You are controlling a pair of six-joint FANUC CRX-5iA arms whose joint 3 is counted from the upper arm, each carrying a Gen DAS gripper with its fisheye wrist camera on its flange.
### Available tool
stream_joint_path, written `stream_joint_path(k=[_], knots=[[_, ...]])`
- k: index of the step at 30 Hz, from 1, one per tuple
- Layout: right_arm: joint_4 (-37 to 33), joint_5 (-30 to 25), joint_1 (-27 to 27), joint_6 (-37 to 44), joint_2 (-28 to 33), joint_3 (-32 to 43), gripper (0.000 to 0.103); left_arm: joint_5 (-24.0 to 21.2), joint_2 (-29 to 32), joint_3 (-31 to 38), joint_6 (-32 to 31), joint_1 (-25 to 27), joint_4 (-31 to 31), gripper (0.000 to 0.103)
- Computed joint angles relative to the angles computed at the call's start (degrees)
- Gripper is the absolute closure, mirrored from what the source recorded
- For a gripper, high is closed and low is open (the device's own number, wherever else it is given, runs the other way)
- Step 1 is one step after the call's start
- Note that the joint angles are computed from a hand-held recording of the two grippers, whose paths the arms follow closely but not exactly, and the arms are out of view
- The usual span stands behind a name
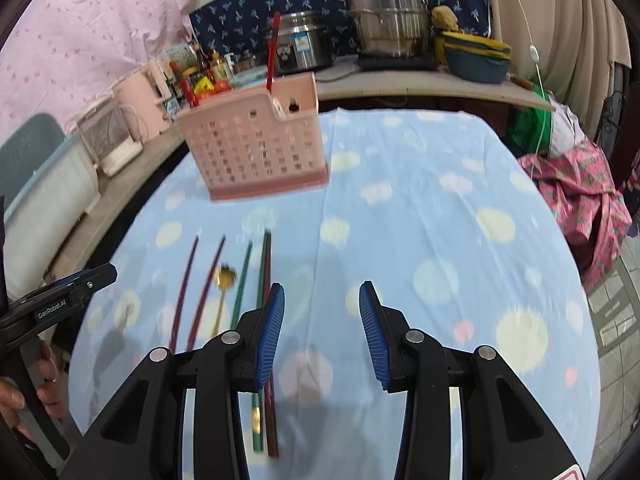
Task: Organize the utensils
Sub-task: 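Withdraw both open tools from the basket back toward the chopsticks, then grasp a dark red chopstick with the left tool while the right tool grasps another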
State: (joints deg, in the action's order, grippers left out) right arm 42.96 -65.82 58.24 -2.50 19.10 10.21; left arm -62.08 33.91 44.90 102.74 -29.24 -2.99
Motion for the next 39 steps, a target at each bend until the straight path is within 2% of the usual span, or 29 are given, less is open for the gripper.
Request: stream_joint_path(k=[3, 7, 11, 16, 39], knots=[[-1.86, -0.63, 1.42, -0.09, 0.19, -0.85, 0.068, 1.04, -1.84, -4.25, 0.05, -0.44, -0.39, 0.047], [-3.60, 2.06, 2.56, -2.14, -0.53, -3.00, 0.077, 1.46, -3.13, -7.53, 0.22, -0.54, 0.89, 0.047], [-5.46, 2.96, 3.36, -0.73, 0.24, -2.56, 0.088, 1.51, -3.76, -8.88, -0.27, -1.55, 0.00, 0.047], [-6.55, 3.35, 4.31, 0.80, 1.11, -1.73, 0.094, 1.29, -3.95, -9.76, -1.40, -2.27, 0.64, 0.047], [-10.49, 4.38, 4.17, 2.72, 2.23, -1.18, 0.095, 0.06, -3.60, -11.95, -3.66, -2.71, 3.29, 0.047]])
